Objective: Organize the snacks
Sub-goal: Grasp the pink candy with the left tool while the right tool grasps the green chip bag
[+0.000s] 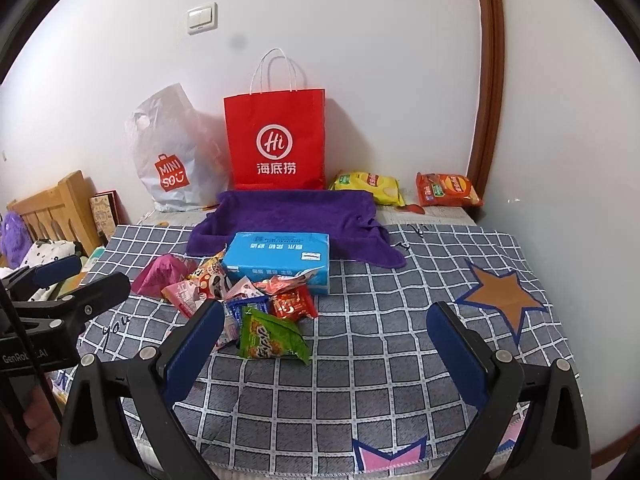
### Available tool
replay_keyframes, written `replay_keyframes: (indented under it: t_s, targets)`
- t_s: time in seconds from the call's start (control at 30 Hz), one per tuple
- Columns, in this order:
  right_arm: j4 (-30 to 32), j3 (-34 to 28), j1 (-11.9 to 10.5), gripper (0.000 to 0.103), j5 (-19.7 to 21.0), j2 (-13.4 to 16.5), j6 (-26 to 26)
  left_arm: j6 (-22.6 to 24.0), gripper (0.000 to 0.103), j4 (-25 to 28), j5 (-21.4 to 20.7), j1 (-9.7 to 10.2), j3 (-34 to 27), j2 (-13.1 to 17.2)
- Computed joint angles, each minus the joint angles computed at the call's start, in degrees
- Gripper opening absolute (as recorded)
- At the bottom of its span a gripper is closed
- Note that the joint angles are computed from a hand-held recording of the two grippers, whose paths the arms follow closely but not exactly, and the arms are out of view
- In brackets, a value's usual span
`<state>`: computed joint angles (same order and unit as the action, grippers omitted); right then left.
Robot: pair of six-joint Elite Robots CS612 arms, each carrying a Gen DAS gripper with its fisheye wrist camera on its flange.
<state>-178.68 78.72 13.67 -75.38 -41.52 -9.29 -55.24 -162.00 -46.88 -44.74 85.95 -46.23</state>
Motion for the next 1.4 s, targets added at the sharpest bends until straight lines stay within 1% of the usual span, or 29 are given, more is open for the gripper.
replay_keyframes:
  t_s: [0.1,0.3,0.37,0.5,0.63,0.77,0.93,1.1,1.17,1.23,1.3,1.37,1.4]
  targets:
    - [0.58,-0.65,0.07,0.1,0.47,0.55,0.15,-0.77,0.103,0.65,-0.6,0.5,0.21,0.19]
    - [3.3,-2.81,0.39,0.099,0.15,2.25,-0.58,-3.11,0.103,1.11,-2.06,1.62,1.07,0.38]
    - [4.53,-3.89,0.37,0.098,1.22,3.2,-0.72,-3.93,0.103,1.99,-2.44,2.01,1.16,0.57]
    - [8.73,-6.66,0.62,0.095,2.51,5.35,-0.49,-6.43,0.103,3.24,-4.8,3.15,1.63,1.07]
    - [12.74,-10.04,1.02,0.094,3.94,7.93,-1.39,-8.13,0.102,3.74,-7.89,4.31,1.77,1.95]
    - [15.25,-12.77,1.44,0.094,4.76,10.11,-1.84,-8.49,0.102,5.35,-9.68,5.11,1.45,2.7]
    - [17.34,-15.46,2.04,0.094,6.42,12.16,-3.13,-8.95,0.102,4.35,-11.23,5.69,2.14,2.97]
    - [21.17,-18.6,2.59,0.094,6.85,14.03,-2.22,-8.7,0.102,4.43,-12.03,5.87,2.0,3.36]
    - [22.95,-19.52,2.78,0.094,6.07,14.51,-2.13,-8.28,0.102,4.38,-12.47,5.85,1.85,3.51]
    - [23.72,-19.68,2.6,0.085,6.6,14.69,-1.94,-7.55,0.102,3.75,-12.78,5.84,1.77,3.68]
    - [25.83,-20.01,1.84,0.078,10.88,14.82,-0.25,-7.23,0.102,3.72,-12.95,5.75,1.49,3.85]
    - [25.95,-19.67,1.42,0.075,12.65,14.68,0.7,-6.67,0.102,3.25,-13.43,5.68,1.06,4.14]
    - [25.55,-19.35,1.37,0.071,12.63,14.53,0.55,-6.07,0.102,2.72,-13.77,5.6,0.82,4.34]
